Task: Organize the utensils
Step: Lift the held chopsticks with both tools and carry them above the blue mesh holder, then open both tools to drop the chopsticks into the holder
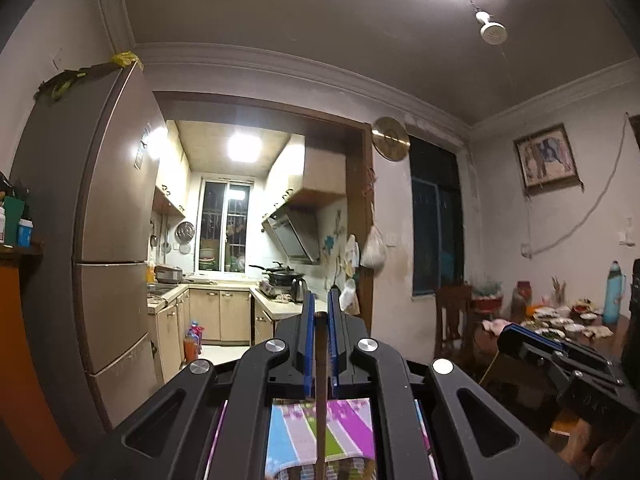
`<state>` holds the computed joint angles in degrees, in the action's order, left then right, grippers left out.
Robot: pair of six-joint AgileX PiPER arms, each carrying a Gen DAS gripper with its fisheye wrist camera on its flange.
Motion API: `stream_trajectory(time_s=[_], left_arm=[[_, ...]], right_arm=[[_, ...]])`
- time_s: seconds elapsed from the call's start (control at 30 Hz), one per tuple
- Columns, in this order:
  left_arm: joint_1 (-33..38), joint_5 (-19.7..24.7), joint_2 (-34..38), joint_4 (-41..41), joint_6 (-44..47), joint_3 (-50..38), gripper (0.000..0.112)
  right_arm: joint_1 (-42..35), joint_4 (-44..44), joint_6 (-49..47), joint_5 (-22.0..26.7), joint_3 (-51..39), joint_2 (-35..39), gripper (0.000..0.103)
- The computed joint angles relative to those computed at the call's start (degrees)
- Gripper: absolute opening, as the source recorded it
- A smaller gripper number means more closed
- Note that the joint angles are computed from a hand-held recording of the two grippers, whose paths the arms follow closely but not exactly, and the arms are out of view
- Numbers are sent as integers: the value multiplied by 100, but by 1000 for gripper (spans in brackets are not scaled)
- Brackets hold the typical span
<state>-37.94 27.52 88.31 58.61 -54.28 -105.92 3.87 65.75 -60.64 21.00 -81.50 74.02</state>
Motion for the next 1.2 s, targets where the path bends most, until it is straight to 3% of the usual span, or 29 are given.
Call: stream_trajectory(time_s=[0.13,0.3,0.53,0.73,0.8,0.83,0.87,0.9,1.03,1.07,1.2], left_arm=[[332,-332,579,-139,-19,-492,8],[541,-551,1089,432,-529,-488,8],[930,-1099,1185,1434,-2171,683,8],[1155,-1187,1108,1882,-3022,1302,8],[1142,-1107,1078,1869,-3069,1369,8],[1143,-1106,1046,1786,-2971,1379,8],[1123,-1044,1039,1931,-3091,1371,8],[1092,-992,958,2127,-3254,1440,8],[913,-645,209,3093,-4095,1971,8],[773,-419,35,3062,-3978,2043,9],[-112,977,-967,3519,-3722,3024,30]], right_arm=[[97,263,-243,-362,-491,676,5],[175,466,-231,-564,-740,1276,5],[321,1099,-686,-738,-419,1759,5],[338,861,-235,-734,-164,1914,5],[356,372,249,-800,-132,1904,5],[353,136,482,-910,-52,1834,11],[330,129,505,-952,-53,1811,21],[248,351,317,-1011,69,1650,24],[-240,1214,-540,-873,476,983,25],[-436,1423,-758,-754,622,760,25],[-1416,1584,-935,30,1443,-373,30]])
